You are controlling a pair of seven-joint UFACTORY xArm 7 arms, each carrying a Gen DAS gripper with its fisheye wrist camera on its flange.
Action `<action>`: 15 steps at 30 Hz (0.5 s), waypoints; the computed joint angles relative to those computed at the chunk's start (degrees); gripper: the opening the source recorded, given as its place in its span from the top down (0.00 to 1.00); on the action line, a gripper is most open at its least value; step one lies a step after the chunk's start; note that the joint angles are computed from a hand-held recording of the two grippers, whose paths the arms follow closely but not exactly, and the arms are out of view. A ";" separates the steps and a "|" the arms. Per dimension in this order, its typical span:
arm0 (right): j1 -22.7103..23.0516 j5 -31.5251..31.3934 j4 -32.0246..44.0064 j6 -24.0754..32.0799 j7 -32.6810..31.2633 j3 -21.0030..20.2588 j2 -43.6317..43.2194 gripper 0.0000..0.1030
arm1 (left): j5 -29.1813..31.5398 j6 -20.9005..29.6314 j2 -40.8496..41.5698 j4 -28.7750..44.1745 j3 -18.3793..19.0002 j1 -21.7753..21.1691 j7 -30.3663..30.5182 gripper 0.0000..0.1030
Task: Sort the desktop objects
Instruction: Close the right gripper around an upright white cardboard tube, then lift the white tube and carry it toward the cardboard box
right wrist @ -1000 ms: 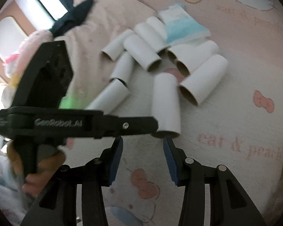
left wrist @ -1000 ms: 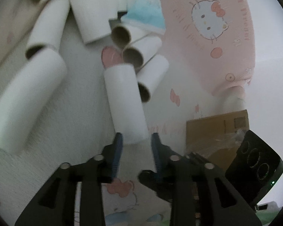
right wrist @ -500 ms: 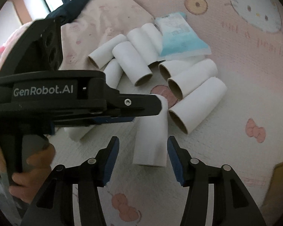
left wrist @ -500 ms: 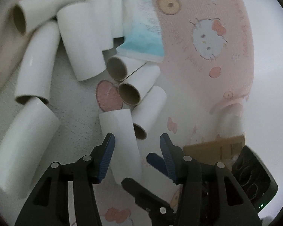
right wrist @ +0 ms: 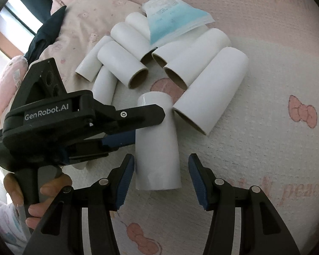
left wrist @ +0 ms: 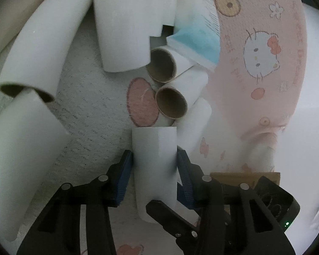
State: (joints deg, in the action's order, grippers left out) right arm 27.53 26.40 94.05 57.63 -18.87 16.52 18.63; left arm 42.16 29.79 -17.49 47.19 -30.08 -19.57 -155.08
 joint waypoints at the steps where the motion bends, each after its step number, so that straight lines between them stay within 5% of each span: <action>1: 0.07 -0.20 0.12 0.07 0.13 -0.06 0.04 0.51 | -0.44 0.62 0.48 0.63 0.23 -0.31 1.45 0.54; 9: 0.18 -0.17 -2.64 -2.80 -3.13 0.23 -2.65 0.52 | -1.29 5.53 3.07 5.27 1.33 -3.47 10.22 0.55; 15: 0.32 0.08 -4.95 -4.65 -6.67 0.21 -5.58 0.58 | -1.63 15.85 6.00 12.33 1.83 -7.39 19.38 0.55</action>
State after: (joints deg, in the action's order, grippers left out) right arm 27.85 26.48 89.10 52.98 -25.53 16.73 13.05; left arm 40.54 45.64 -11.49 59.52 -28.25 -26.96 -135.70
